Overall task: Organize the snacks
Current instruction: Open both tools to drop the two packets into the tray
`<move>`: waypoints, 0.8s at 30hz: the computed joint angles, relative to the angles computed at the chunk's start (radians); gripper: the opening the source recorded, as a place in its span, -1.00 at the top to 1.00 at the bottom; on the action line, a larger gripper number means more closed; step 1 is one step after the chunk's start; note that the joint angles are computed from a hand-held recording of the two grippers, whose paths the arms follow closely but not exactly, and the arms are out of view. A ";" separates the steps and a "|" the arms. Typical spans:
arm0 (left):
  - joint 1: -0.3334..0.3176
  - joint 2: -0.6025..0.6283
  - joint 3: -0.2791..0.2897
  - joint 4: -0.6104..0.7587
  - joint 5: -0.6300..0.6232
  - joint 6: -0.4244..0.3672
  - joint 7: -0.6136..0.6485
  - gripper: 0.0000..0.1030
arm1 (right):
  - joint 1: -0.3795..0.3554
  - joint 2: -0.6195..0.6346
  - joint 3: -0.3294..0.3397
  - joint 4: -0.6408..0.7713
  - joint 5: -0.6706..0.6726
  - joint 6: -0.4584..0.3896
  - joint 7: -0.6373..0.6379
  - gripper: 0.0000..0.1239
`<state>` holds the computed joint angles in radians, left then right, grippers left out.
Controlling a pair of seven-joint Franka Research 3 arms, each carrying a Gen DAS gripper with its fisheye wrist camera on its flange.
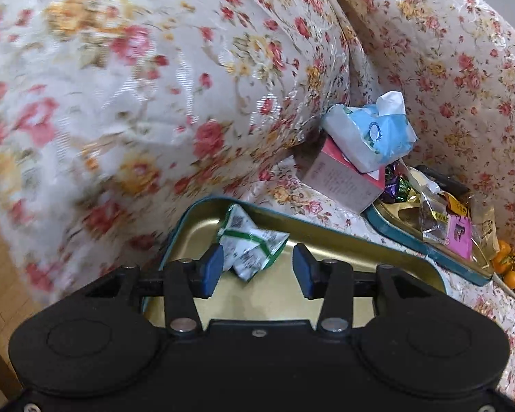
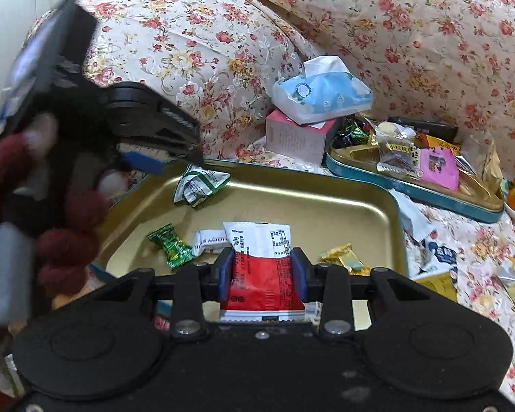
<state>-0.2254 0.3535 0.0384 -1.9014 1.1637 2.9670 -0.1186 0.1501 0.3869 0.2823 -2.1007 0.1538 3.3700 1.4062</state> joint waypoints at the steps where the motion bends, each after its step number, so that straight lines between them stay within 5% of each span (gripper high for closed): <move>1: -0.023 -0.020 0.017 -0.019 0.046 -0.017 -0.044 0.00 | 0.006 0.008 -0.004 0.008 0.002 0.001 0.000 0.40; 4: -0.048 -0.079 0.011 -0.078 0.168 -0.083 -0.159 0.00 | 0.016 0.022 -0.010 0.014 0.011 0.021 0.010 0.40; 9: -0.023 -0.167 -0.052 -0.191 0.230 -0.138 -0.239 0.00 | -0.075 0.045 0.076 0.008 -0.047 0.053 0.055 0.37; 16: 0.034 -0.239 -0.147 -0.286 0.180 -0.170 -0.166 0.00 | -0.028 0.024 0.015 -0.025 -0.049 0.121 0.133 0.35; 24: 0.016 -0.266 -0.210 -0.325 0.137 -0.181 -0.062 0.00 | 0.014 -0.108 -0.073 -0.219 -0.062 0.204 0.209 0.35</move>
